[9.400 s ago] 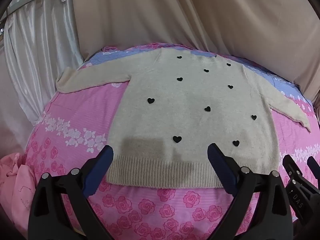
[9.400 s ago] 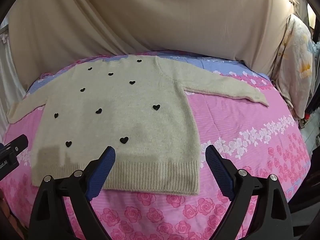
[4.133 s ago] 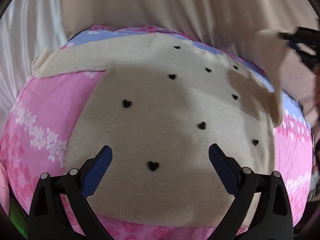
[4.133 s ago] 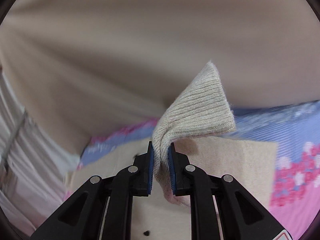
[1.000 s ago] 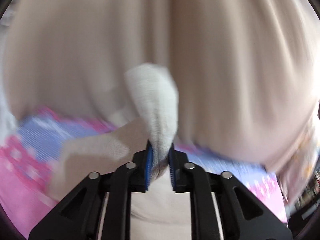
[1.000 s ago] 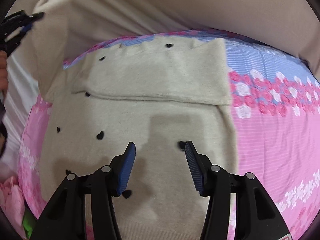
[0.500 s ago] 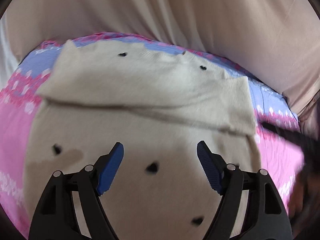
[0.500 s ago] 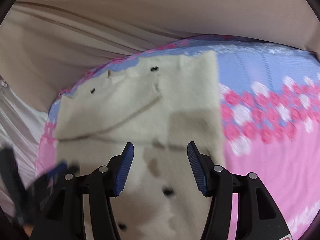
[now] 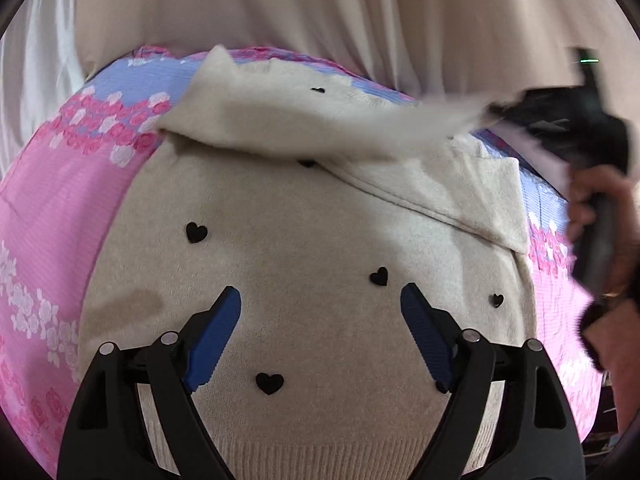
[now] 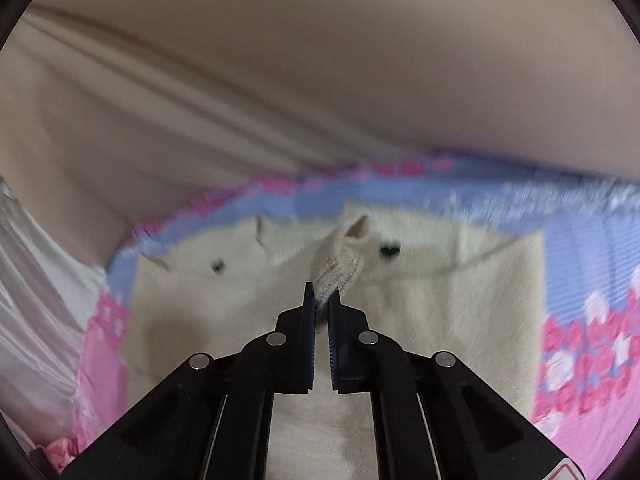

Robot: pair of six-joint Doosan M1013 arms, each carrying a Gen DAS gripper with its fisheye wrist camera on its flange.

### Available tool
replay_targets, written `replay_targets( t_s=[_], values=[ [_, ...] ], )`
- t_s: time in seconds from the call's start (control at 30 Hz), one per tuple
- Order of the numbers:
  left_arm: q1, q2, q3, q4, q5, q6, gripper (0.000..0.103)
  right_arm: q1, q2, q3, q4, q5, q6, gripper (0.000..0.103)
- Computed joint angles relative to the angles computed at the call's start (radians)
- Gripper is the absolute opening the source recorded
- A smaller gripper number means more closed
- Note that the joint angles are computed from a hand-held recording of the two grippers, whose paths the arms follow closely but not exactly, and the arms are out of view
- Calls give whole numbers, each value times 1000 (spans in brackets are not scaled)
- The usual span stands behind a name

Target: Fold small clothes

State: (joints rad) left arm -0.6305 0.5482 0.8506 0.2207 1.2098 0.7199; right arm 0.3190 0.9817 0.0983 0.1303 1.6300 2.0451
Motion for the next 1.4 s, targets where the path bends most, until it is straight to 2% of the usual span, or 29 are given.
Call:
replay_targets(
  t_s=[0.07, 0.13, 0.17, 0.27, 0.33, 0.5, 0.6, 0.63, 0.67, 0.73, 0.77, 0.8, 0.93, 1.07, 1.13, 1.2, 1.27, 1.3, 1.33, 1.37, 1.4],
  values=[
    [3, -3, 7, -6, -15, -4, 80, -2, -87, 142, -69, -82, -7, 5],
    [3, 1, 4, -6, -14, -3, 80, -13, -155, 277, -115, -111, 6, 5],
    [4, 1, 3, -12, -19, 0, 80, -23, -180, 341, -118, -103, 18, 5],
    [4, 14, -18, -29, -10, 8, 80, -41, -192, 460, -99, 2, -16, 5],
    [6, 23, -36, -40, 2, 2, 80, -38, -200, 502, -90, 12, -31, 6],
    [10, 22, -40, -16, 11, -12, 83, -30, -258, 577, -110, -110, 25, 8],
    [18, 32, -49, -16, 35, -20, 83, -38, -239, 570, -102, -3, -33, 8],
    [22, 34, -50, -19, 38, -22, 83, -44, -254, 589, -82, -27, -21, 8],
    [25, 33, -48, -14, 36, -29, 83, -46, -265, 595, -81, -39, -6, 11],
    [28, 27, -36, 11, 38, -48, 84, -44, -290, 608, -110, -40, 20, 29],
    [31, 21, -24, 20, 39, -60, 85, -43, -305, 622, -123, -42, 32, 42],
    [38, 12, -7, 23, 44, -79, 85, -43, -325, 644, -131, -45, 41, 46],
    [72, -59, 121, 11, 37, -194, 85, -45, -434, 788, -66, -31, 28, 46],
    [81, -114, 219, 27, 84, -218, 85, -29, -537, 931, 5, -3, 38, 48],
    [88, -147, 278, 5, 83, -230, 85, -20, -582, 992, 46, 4, 69, 48],
    [99, -175, 332, -59, 60, -242, 85, -2, -606, 1028, 59, 24, 79, 50],
    [92, -196, 367, -51, 25, -246, 85, 20, -626, 1051, 42, -2, 85, 51],
    [89, -194, 364, -60, 31, -222, 85, 25, -628, 1053, 57, -10, 90, 51],
    [86, -190, 359, -56, 42, -205, 85, 32, -629, 1058, 54, -17, 101, 49],
    [82, -185, 353, -56, 47, -181, 83, 37, -630, 1057, 52, -27, 109, 36],
    [80, -184, 350, -56, 46, -167, 75, 39, -628, 1055, 66, -43, 106, 7]
  ],
)
